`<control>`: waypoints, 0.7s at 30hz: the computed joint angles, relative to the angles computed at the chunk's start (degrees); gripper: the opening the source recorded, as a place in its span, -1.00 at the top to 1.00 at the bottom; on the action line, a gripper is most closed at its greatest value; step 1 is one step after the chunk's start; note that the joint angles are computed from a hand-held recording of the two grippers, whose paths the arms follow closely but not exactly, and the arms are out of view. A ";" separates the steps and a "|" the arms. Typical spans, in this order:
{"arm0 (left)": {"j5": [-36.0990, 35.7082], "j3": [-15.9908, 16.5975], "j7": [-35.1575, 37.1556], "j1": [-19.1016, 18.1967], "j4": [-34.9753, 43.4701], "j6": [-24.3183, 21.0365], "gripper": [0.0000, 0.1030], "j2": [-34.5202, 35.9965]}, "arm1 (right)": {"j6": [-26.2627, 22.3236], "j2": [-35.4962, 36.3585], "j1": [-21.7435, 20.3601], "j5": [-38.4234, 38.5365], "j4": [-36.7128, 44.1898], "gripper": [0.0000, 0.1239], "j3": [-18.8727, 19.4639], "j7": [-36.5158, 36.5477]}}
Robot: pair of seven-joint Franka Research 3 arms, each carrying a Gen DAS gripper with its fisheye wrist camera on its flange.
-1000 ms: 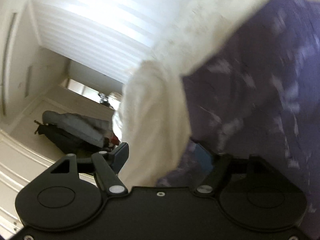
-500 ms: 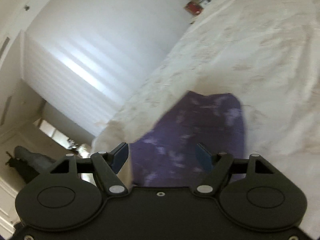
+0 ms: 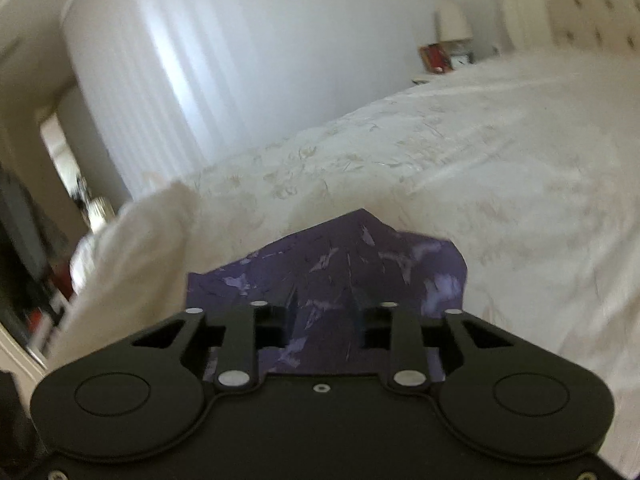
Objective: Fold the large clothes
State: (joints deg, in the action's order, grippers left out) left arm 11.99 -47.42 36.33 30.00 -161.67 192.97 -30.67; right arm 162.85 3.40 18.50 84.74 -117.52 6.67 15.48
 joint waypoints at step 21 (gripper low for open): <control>-2.41 -5.49 -1.99 3.56 -1.49 2.90 -0.07 -3.09 | 1.81 9.06 -10.57 -5.42 9.16 -0.21 15.04 -6.55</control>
